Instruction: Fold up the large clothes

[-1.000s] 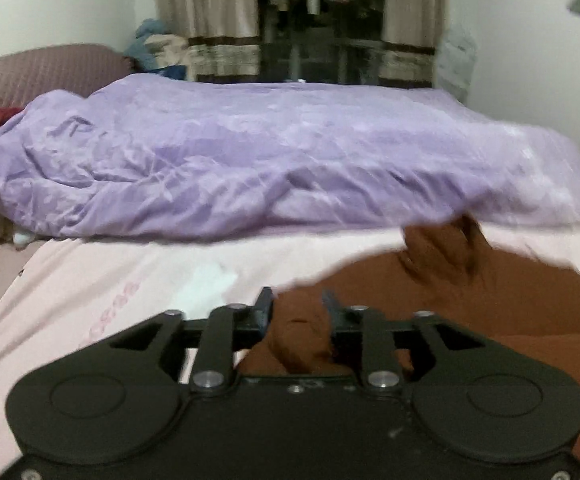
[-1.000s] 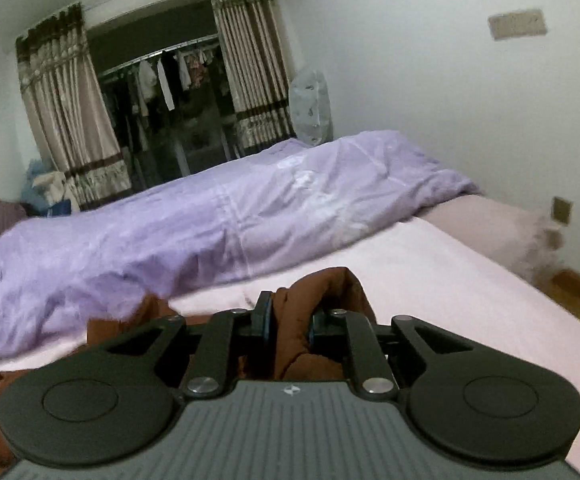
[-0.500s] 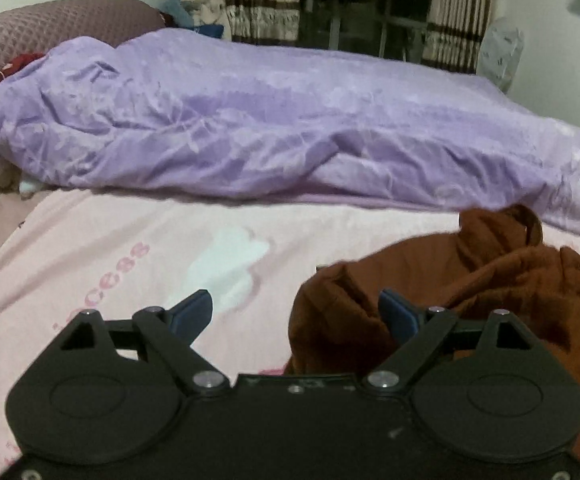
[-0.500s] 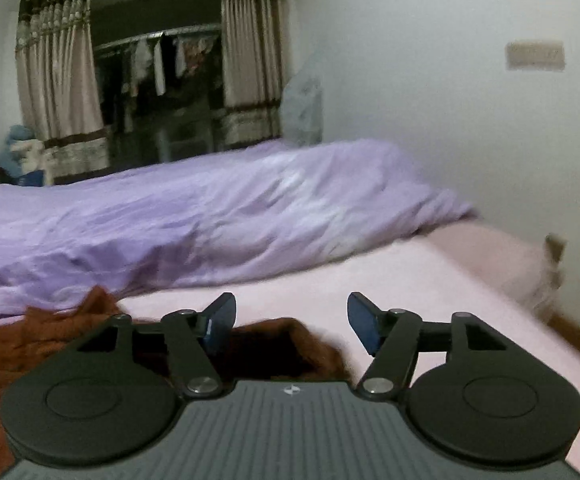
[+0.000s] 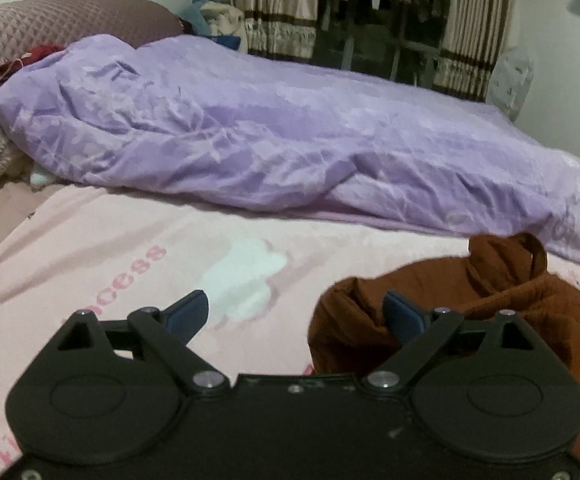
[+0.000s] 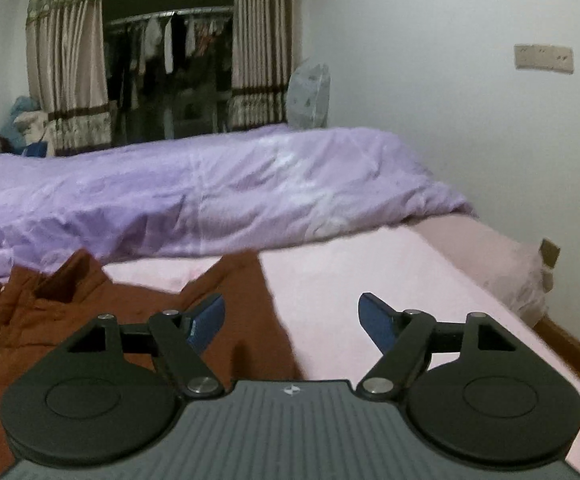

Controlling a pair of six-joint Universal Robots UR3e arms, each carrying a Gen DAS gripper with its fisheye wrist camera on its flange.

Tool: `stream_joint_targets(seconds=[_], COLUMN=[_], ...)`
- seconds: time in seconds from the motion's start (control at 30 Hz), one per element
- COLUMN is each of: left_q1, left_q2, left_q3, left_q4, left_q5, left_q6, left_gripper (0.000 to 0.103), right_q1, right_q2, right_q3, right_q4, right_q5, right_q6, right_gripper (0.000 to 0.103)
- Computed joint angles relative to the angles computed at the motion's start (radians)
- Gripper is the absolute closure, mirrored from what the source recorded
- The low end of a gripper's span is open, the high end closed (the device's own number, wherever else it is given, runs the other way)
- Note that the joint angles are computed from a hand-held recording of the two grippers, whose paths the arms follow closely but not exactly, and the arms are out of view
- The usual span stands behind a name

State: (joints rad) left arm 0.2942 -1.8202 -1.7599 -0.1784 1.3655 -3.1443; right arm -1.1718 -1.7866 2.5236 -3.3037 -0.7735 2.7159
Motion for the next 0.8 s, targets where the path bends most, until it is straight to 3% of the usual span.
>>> stream_joint_targets(seconds=[0.43, 0.5, 0.8], left_q1=[-0.037, -0.044, 0.067], left_q2=[-0.060, -0.054, 0.043], left_q3=[0.023, -0.002, -0.089], left_q4=[-0.032, 0.022, 0.079], left_q5=[0.003, 0.034, 0.006], left_q6=[0.079, 0.051, 0.043], left_gripper=[0.005, 0.005, 0.004], right_q1=[0.110, 0.130, 0.133], right_q2=[0.097, 0.126, 0.145], right_q3=[-0.041, -0.053, -0.047], right_q4=[0.002, -0.010, -0.012], right_q5=[-0.082, -0.108, -0.124], right_q6=[0.008, 0.011, 0.018], right_gripper=[0.014, 0.014, 0.014])
